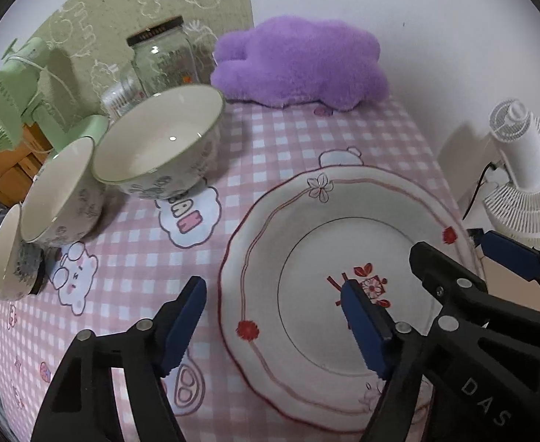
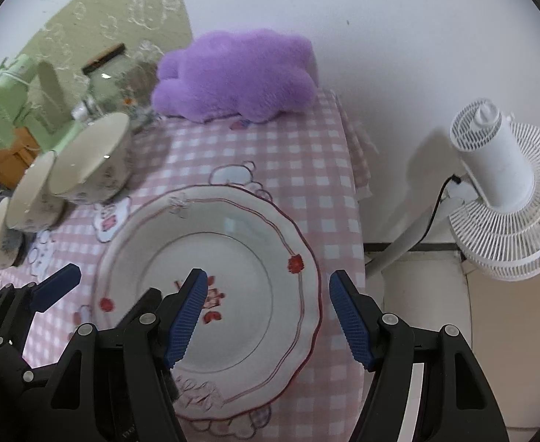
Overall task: Organize plates and bowls
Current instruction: 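Grasp the white red-patterned plate rim with both tools and lift it, then carry the red-patterned plate with both tools toward the yellow plate stack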
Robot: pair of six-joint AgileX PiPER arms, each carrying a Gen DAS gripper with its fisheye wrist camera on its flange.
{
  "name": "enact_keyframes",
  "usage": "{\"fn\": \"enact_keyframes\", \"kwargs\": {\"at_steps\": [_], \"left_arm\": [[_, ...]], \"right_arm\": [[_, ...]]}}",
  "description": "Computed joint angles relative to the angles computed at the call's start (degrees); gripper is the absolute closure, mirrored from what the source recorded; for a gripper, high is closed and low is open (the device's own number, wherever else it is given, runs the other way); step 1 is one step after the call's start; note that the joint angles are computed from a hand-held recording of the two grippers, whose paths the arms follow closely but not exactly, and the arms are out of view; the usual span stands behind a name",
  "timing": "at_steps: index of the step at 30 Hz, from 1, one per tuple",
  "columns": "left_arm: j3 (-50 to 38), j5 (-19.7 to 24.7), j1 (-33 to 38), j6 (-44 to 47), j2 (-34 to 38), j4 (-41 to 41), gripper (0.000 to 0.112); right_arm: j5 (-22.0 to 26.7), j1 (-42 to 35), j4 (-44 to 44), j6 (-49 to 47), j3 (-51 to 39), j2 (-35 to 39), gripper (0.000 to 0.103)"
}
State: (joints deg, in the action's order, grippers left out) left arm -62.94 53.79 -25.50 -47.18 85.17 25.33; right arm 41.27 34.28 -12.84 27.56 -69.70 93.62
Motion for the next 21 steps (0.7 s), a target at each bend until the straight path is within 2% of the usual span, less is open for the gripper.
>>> {"fn": "enact_keyframes", "kwargs": {"at_steps": [2,6,11,21], "left_arm": [[0.2,-1.1,1.0,1.0,0.9,-0.9,0.043],[0.5,-2.2,2.4,1.6,2.2,-1.6,0.052],[1.2,-2.7,2.9,2.4,1.6,-1.9,0.058],[7.6,-0.2,4.8,4.7,-5.8,-3.5,0.058]], "right_arm": [[-0.5,-0.5,0.3,-0.4,-0.1,1.0,0.032],[-0.1,-0.7,0.2,-0.3,-1.1,3.2,0.044],[0.1,0.3,-2.0,2.4,-1.0,3.3,0.046],[2.4,4.7,-0.1,4.0,1.2,0.5,0.046]]}}
